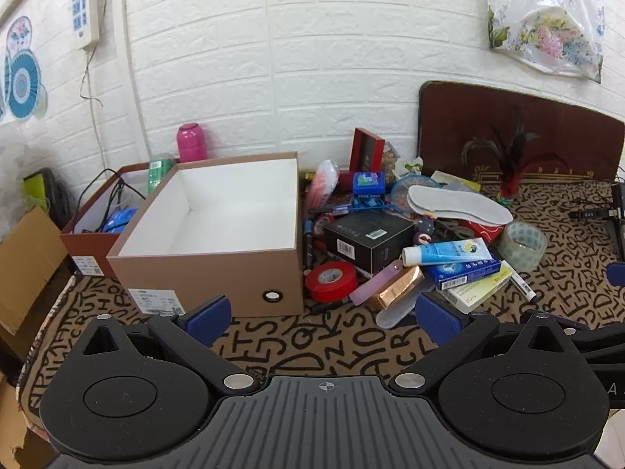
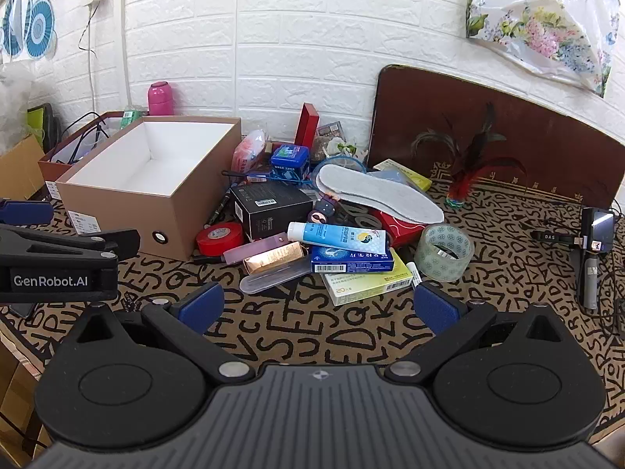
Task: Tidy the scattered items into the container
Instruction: 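Move both tools toward the cluttered pile of items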
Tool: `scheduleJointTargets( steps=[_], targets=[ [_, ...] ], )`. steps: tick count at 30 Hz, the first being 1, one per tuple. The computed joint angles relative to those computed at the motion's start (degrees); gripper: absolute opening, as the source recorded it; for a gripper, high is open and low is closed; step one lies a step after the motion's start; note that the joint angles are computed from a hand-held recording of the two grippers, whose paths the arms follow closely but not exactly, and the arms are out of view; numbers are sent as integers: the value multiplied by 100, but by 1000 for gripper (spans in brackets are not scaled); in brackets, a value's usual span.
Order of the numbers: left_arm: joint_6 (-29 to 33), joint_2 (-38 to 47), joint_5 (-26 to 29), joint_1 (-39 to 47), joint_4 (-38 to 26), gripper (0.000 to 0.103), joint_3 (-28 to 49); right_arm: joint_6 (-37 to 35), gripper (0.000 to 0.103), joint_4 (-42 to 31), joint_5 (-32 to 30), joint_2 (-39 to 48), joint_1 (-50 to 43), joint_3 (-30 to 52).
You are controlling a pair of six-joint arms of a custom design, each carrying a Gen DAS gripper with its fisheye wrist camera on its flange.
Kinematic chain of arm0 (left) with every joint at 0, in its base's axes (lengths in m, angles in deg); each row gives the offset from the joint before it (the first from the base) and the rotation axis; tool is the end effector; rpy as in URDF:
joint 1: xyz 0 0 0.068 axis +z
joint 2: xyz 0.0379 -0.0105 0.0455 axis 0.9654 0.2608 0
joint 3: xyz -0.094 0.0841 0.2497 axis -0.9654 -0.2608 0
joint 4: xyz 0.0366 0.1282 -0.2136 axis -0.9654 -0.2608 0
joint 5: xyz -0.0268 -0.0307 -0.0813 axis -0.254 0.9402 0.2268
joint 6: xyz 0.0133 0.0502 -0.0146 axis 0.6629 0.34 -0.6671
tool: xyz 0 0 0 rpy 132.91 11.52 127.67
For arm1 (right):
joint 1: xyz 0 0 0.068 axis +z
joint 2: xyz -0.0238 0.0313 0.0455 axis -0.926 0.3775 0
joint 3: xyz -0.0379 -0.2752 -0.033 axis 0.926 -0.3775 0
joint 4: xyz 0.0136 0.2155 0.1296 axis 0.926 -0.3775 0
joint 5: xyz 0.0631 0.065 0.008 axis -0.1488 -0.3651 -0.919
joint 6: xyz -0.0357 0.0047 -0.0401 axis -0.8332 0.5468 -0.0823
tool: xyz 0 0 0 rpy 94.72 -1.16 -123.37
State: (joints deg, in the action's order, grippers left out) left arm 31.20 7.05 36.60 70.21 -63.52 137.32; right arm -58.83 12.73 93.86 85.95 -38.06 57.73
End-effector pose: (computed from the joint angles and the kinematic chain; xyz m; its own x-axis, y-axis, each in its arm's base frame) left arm 0.2700 -0.0159 0.3605 -0.5883 0.0123 -0.8086 -0.0828 0.9937 0.0754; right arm 0.2603 0.1375 0.3293 -0.5838 -0.1496 -0.7980 -0.1974 0.9795 -0.0392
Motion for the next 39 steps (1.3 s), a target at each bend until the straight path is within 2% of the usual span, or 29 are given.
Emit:
scheduleJointTargets(
  steps=[27,39],
  targets=[
    [56,737,297,209,6,103,510,-121,103,-190,-219,764,-204,673],
    [44,1349,339,259,-10,103,893,-134,103,-274,-466,1281,-431,1053]
  ],
)
